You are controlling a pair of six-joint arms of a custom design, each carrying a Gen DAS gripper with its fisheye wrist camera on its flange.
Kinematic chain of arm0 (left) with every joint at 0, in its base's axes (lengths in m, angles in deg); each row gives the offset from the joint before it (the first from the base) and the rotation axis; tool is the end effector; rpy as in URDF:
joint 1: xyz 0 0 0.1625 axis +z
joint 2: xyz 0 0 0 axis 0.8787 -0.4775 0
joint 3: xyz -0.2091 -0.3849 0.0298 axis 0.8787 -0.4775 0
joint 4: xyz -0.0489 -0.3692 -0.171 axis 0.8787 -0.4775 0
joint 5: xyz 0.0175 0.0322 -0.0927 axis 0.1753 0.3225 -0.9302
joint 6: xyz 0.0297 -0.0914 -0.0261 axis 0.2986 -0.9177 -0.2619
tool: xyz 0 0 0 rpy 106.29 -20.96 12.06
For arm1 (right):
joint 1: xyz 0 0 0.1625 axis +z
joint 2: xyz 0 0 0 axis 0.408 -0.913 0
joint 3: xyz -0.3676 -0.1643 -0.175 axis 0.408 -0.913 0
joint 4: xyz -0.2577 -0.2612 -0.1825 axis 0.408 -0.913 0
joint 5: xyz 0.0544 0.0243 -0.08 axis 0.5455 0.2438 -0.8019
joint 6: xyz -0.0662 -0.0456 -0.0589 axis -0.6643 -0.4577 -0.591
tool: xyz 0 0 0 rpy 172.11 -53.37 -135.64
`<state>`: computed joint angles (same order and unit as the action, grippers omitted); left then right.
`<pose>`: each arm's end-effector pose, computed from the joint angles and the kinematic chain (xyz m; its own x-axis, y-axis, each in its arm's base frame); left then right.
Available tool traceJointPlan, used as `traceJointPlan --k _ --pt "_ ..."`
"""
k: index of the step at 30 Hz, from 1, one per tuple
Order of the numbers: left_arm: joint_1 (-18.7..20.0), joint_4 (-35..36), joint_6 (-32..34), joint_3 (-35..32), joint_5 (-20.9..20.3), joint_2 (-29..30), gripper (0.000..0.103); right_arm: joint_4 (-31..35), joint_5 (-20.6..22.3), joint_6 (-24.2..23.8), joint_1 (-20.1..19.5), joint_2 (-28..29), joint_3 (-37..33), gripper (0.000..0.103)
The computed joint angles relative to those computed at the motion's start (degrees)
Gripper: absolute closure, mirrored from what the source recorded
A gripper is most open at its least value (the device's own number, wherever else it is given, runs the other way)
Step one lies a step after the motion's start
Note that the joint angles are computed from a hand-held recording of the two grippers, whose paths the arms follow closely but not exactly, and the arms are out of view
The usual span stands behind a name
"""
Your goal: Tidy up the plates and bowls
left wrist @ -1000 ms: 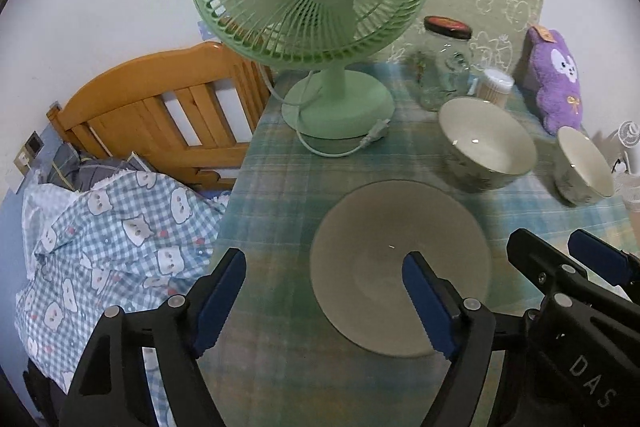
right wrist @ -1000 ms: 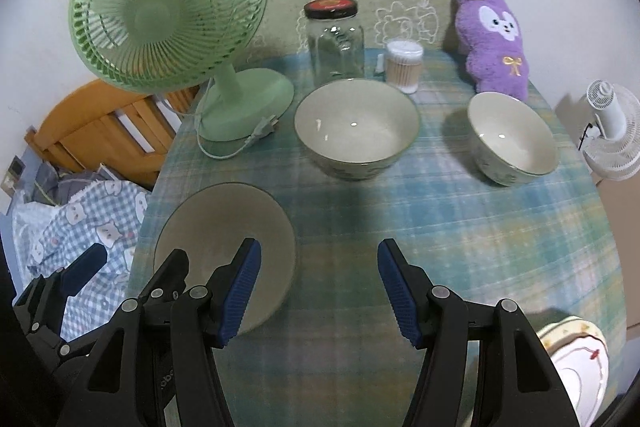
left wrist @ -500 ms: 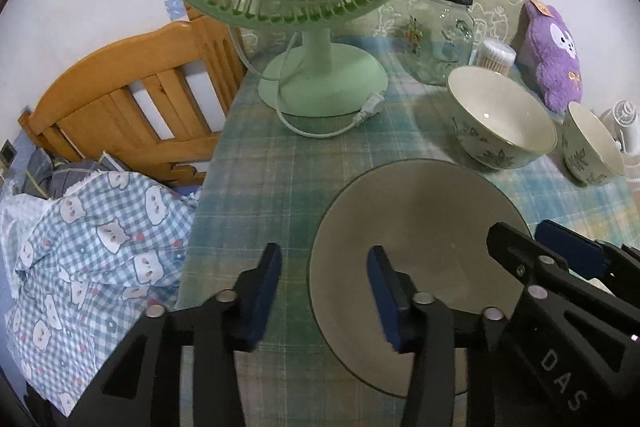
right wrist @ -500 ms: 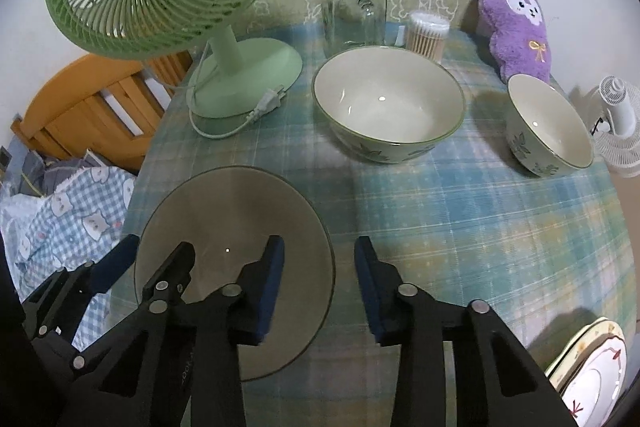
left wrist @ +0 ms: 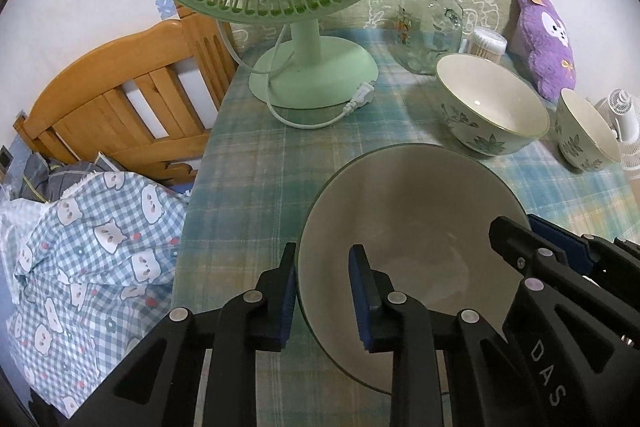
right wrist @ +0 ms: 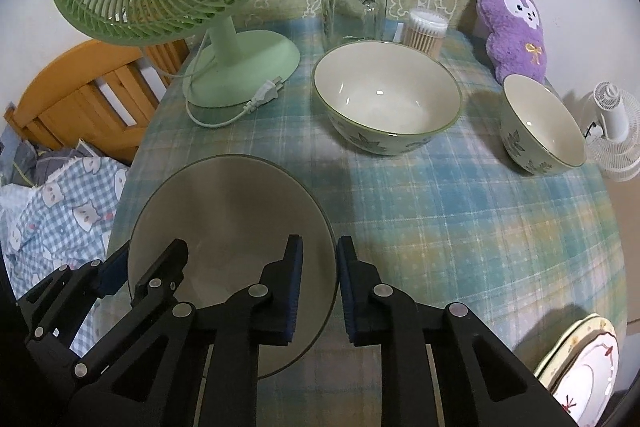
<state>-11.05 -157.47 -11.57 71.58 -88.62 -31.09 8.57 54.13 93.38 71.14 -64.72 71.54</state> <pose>-0.2353 -0.6083 0.0001 -0.6266 0.3097 -0.7151 0.5790 0.7992 -0.1613 0.1175 -0.6039 0.1138 -0.7164 0.2514 0.6508 -0.1821 0.8331 -0.5222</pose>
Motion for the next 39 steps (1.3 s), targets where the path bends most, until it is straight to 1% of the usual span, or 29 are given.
traceJointPlan --k 9,13,21,25,30,36,39 --pt "-2.72 0.72 -4.04 3.69 0.41 -1.96 0.08 -0.92 0.09 0.73 0.59 -4.14 5.68 0.082" --pt "-4.65 0.82 -6.53 5.8 0.98 -2.85 0.08 -2.43 -0.18 0.36 0.94 -7.31 9.87 0.082" --pt "-8.84 2.65 -13.98 10.98 1.52 -5.0 0.08 -4.7 -0.57 0.42 1.22 -13.01 18.16 0.082" --pt "-10.44 3.73 -18.11 13.94 0.76 -5.92 0.08 -6.17 -0.26 0.32 1.07 -15.38 22.79 0.082" --pt "-12.15 4.3 -22.14 17.13 0.09 -6.39 0.08 -7.61 -0.43 -0.07 0.46 -17.0 26.73 0.082" --pt "-13.33 4.68 -24.39 19.55 -0.97 -6.5 0.08 -8.04 -0.45 0.69 -0.47 -17.86 29.56 0.082" --pt "-13.87 3.47 -24.88 20.68 -0.66 -6.37 0.08 -9.31 -0.64 -0.44 -0.65 -18.27 30.62 0.082"
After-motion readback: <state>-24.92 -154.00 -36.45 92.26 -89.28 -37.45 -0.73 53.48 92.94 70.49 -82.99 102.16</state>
